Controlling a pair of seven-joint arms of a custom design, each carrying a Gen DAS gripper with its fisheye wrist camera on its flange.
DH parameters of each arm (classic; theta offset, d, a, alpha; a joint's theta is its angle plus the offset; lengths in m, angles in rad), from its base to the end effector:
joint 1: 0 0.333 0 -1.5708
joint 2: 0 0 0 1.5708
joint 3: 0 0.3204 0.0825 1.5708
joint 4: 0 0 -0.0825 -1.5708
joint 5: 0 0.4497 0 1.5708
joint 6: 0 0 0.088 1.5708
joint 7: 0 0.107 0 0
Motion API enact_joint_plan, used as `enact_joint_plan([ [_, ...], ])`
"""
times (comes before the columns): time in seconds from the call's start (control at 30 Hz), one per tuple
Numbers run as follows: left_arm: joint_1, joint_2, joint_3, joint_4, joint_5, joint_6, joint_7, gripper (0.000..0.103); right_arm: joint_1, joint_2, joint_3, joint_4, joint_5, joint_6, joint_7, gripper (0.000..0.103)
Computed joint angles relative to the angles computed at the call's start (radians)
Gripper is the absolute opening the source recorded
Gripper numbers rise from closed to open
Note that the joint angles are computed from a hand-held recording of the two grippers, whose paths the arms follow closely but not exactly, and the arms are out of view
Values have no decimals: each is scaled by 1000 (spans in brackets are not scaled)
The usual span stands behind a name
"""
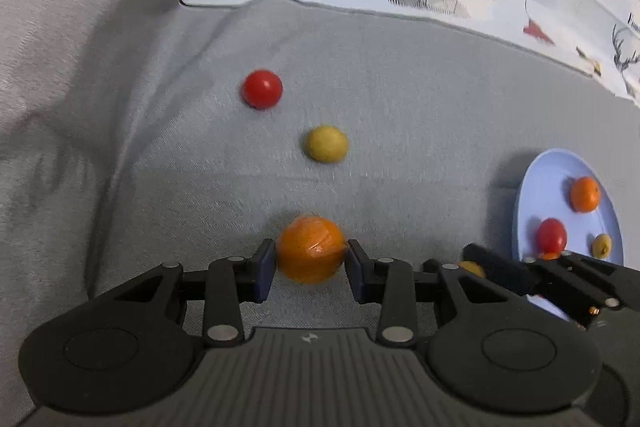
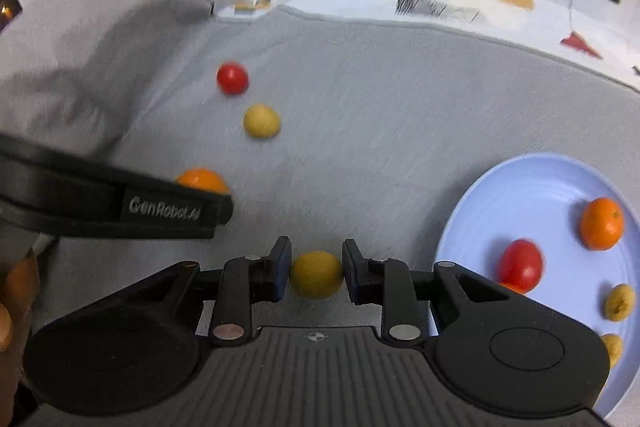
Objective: Organize fruits
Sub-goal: 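Carry the wrapped orange in the left gripper over the plate while the right carries the yellow fruit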
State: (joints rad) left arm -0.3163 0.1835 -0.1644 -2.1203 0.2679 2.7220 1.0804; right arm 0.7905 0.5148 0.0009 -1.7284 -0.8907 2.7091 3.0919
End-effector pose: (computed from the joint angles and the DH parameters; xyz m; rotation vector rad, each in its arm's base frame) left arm 0.5744 -0.3086 0.3322 -1.7988 2.2063 -0.5252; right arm 0.5087 0.5536 0.2895 -1.7810 1.7692 -0.4592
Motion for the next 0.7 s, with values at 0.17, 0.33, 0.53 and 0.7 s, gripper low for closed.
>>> enact_joint_plan([
  [0.17,-10,-65,12,-67,86,84,-106,41,36,-109,-38,-89,-155,-33,135,29],
  [0.33,-2,-129,-16,-136,147,177,-182,41,41,-262,-26,-214,-368,-108,274,29],
  [0.53,-26,-83,-28,-93,293,191,-223,41,-35,-337,36,-326,-337,-140,397,29],
  [0.7,-45,-45,-14,-68,255,221,-186,41,-108,-344,87,-346,-303,-159,392,29],
])
